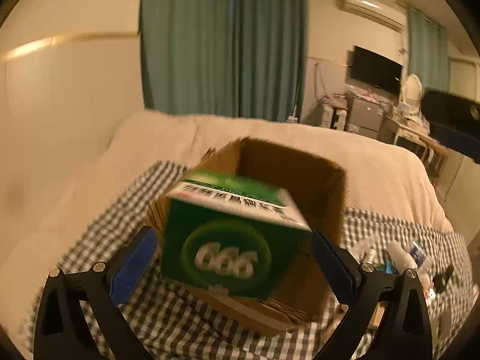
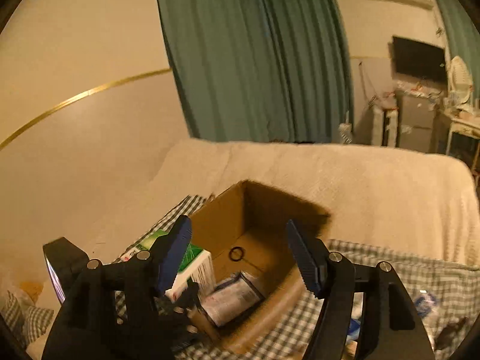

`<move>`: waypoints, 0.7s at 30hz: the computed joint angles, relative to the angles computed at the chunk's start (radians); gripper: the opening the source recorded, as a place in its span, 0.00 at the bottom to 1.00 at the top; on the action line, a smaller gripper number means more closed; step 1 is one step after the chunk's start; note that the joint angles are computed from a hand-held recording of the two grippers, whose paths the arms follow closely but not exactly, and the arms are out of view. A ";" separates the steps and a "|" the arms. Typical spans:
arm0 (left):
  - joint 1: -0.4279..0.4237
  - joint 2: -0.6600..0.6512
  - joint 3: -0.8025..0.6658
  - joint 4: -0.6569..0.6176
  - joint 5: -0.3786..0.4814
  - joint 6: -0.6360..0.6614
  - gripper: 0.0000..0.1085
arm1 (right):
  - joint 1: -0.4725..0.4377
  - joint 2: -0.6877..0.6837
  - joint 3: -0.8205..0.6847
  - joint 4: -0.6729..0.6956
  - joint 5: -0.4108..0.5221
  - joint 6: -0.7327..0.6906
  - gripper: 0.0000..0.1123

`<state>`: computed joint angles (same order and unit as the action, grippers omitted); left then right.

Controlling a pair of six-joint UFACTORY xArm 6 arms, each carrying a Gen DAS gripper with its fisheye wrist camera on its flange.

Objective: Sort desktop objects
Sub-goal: 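Carry the green medicine box in the left gripper into the cardboard box, then grasp the white tape roll with the right gripper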

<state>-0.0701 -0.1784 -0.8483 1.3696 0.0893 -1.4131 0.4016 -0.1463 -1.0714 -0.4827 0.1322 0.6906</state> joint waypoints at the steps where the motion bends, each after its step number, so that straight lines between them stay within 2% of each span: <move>1: -0.021 -0.017 0.001 0.011 0.026 -0.001 0.95 | -0.010 -0.046 0.027 -0.074 0.019 0.065 0.59; 3: -0.068 -0.021 -0.017 -0.006 0.081 0.030 0.95 | -0.011 -0.169 0.110 -0.161 0.077 0.155 0.65; 4: -0.082 -0.008 -0.032 -0.023 0.100 0.051 0.95 | -0.015 -0.219 0.147 -0.148 0.104 0.148 0.69; 6: -0.146 0.037 -0.079 -0.153 0.240 0.180 0.95 | -0.012 -0.309 0.206 -0.131 0.158 0.144 0.69; 7: -0.169 0.029 -0.076 -0.188 0.279 0.208 0.95 | -0.007 -0.362 0.239 -0.144 0.191 0.159 0.69; 8: -0.183 0.002 -0.050 -0.184 0.277 0.195 0.95 | -0.003 -0.399 0.265 -0.170 0.212 0.182 0.69; 11: -0.207 -0.065 0.033 -0.119 0.196 0.107 0.95 | 0.008 -0.514 0.348 -0.221 0.270 0.232 0.69; 14: -0.288 -0.095 0.115 -0.125 0.152 0.083 0.95 | -0.001 -0.637 0.461 -0.194 0.313 0.246 0.69; 16: -0.338 -0.079 0.136 -0.087 0.126 0.025 0.95 | -0.006 -0.761 0.569 -0.191 0.367 0.278 0.69; 19: -0.408 -0.018 0.138 0.072 0.097 -0.172 0.95 | -0.038 -0.915 0.696 -0.183 0.459 0.275 0.69; 21: -0.462 0.024 0.131 0.100 0.118 -0.212 0.95 | -0.060 -1.028 0.786 -0.185 0.536 0.286 0.69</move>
<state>-0.5320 -0.1546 -0.7168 1.4692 0.2072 -1.6256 0.3421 -1.1740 -0.2859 -0.6678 0.6686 0.9762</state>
